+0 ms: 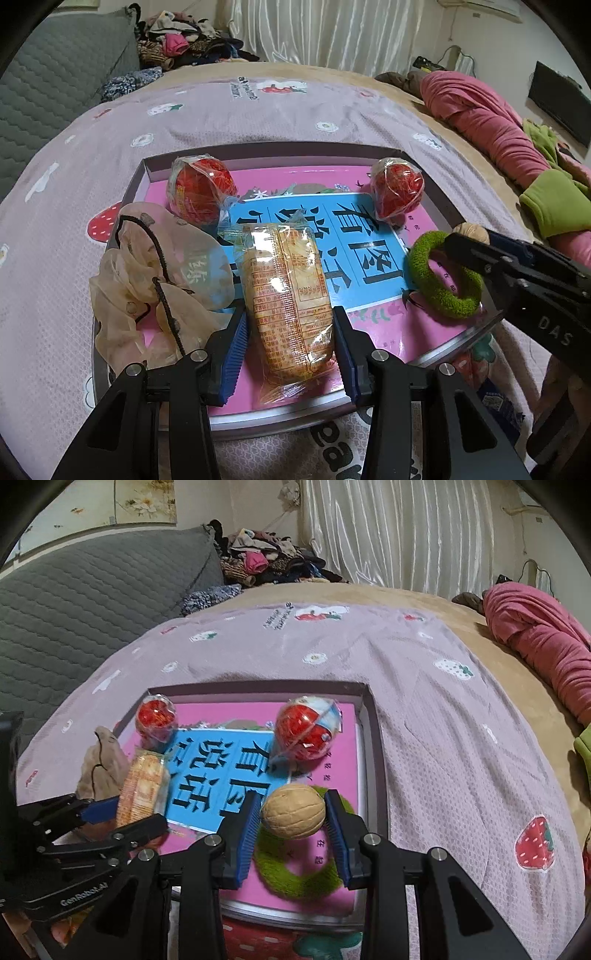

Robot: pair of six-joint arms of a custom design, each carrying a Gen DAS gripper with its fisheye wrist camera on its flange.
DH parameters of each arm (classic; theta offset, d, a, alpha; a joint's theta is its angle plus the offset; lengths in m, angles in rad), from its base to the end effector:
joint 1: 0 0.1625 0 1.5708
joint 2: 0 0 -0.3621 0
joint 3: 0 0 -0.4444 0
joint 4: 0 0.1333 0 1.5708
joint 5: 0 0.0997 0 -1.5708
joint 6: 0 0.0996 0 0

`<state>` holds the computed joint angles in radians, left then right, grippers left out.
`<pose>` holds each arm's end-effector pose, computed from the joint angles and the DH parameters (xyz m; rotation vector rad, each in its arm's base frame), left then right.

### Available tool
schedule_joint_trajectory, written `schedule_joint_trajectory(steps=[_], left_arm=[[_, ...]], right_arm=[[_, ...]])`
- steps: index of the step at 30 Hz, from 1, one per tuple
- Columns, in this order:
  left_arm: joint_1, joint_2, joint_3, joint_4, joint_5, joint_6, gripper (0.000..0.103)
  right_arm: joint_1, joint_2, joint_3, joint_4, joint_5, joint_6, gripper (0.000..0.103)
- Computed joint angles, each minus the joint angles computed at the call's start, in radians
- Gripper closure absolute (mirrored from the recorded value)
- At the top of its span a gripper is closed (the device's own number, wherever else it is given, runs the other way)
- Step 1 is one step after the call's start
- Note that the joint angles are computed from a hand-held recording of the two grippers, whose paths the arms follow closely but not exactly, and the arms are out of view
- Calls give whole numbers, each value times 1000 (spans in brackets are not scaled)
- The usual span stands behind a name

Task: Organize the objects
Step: 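Lower the snack cake with the left tool while the right tool sets the walnut in the ring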

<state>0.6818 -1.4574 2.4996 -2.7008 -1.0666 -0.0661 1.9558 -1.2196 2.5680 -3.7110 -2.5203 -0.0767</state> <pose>-0.1746 -0.3753 0.0604 1.0525 2.4885 -0.4253 0.1739 -0.2898 0.0993 0.0416 -2.1591 1.0386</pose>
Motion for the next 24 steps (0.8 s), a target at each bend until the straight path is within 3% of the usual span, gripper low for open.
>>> schedule_joint_trajectory(steps=[10, 24], left_arm=[[0, 7, -1, -3, 1, 2, 57], [-4, 15, -5, 0, 0, -1, 56]], right_arm=[[-47, 2, 9, 20, 7, 13, 67], [-58, 4, 7, 28, 11, 11, 67]])
